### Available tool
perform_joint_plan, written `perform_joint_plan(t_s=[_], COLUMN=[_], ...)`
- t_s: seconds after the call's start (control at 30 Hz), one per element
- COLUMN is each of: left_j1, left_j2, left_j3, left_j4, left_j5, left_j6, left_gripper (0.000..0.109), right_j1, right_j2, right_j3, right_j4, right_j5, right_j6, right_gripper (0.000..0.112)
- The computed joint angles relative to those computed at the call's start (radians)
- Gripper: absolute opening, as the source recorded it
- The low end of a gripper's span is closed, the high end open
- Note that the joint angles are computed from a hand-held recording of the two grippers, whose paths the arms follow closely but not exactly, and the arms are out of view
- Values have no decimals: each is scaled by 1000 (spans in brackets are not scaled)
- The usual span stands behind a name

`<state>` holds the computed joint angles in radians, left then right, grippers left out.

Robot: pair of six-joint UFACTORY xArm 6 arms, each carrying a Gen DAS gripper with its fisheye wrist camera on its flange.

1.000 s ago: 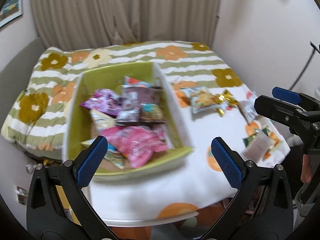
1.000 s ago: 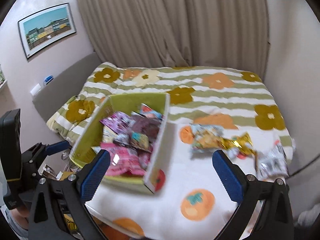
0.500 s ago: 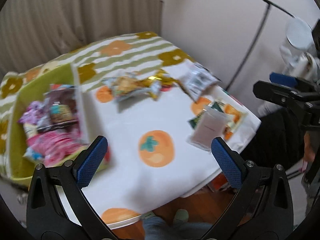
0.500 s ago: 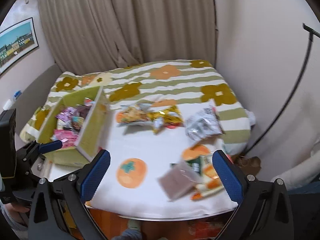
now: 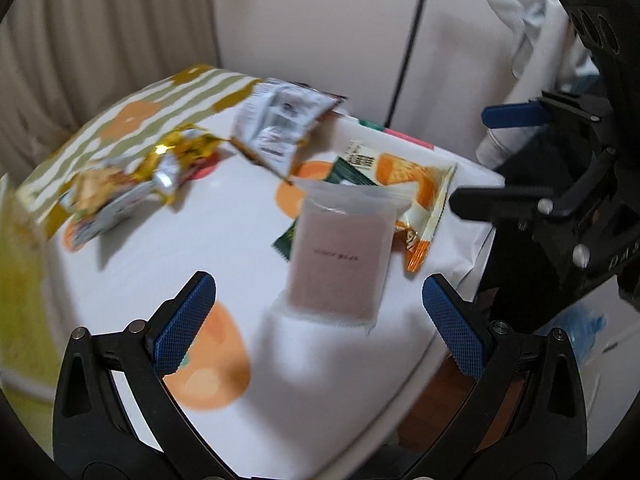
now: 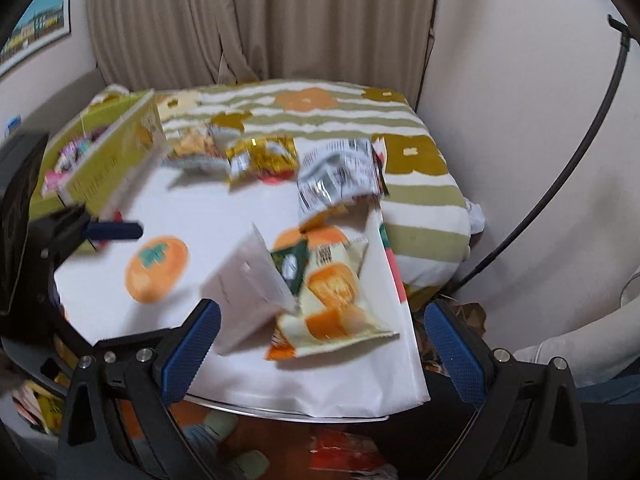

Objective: Organize snacks
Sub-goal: 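Grasp the white cake packet with the left tool while the right tool grasps the orange cake bag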

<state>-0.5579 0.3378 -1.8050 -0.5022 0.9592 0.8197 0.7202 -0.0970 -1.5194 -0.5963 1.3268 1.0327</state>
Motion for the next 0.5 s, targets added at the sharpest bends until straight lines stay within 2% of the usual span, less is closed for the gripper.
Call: perform_joint_plan(t_s=[0.17,0.23,0.4,0.47,0.5], left_j1=[-22,-29,-46,-51,-53], left_j2=[73,96,136,146,150], left_j3=[-62,-84,-115,-122,-126], left_j4=[-2,5,32,39,45], left_j5=[10,21,33,38,41], left_j6=[46,55,86,100,103], left_gripper=[100,91,89,85,79], right_j1=[-4,-14,-31,-33,-31], right_j2=[-14,-16,1,13,21], right_j3=[57,70,77,71,65], right_j4=[-9,-2,-1,-4,-8], right_j5=[-1,-4,-13,-12,-4], right_j6=[-49,-62,-120,-144,-157], right_gripper=[102,102,102,102,102])
